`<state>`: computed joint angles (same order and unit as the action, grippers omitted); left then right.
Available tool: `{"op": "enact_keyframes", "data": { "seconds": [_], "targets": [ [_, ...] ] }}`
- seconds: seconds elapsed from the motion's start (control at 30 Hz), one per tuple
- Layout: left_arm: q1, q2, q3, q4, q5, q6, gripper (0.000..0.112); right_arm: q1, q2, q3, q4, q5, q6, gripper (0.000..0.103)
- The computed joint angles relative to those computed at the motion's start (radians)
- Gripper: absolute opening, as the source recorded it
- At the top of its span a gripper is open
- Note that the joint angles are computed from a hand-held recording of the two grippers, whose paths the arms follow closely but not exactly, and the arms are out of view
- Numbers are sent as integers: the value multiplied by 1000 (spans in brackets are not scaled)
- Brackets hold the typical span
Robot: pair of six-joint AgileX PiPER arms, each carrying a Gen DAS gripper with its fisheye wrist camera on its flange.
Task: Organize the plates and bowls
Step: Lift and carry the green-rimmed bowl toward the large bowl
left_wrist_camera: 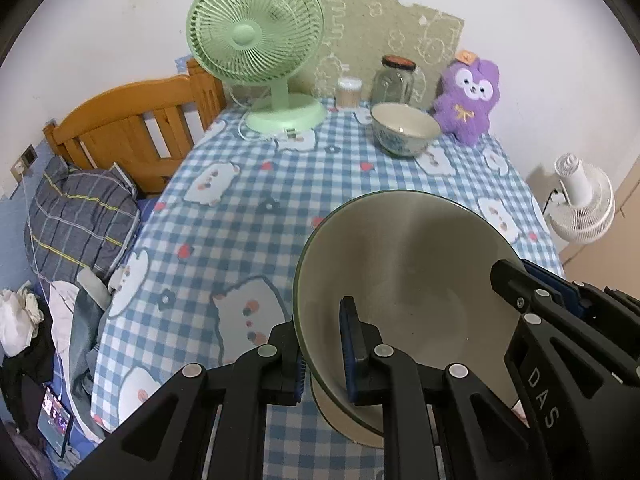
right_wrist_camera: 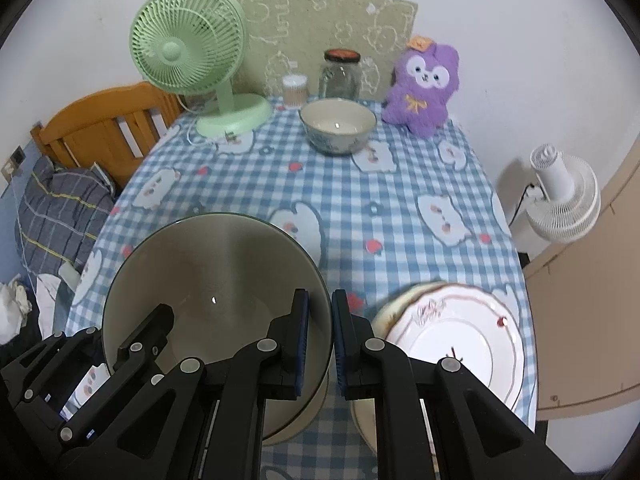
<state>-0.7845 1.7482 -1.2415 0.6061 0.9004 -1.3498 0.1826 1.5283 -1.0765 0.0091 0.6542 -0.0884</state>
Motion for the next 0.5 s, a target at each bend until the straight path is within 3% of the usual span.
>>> {"op": "enact_keyframes", "data": {
  "seconds": [0.5],
  "targets": [
    [-23,20,72,-53,-55,2,12,3,3,111,-25,-34,36,15]
  ]
}}
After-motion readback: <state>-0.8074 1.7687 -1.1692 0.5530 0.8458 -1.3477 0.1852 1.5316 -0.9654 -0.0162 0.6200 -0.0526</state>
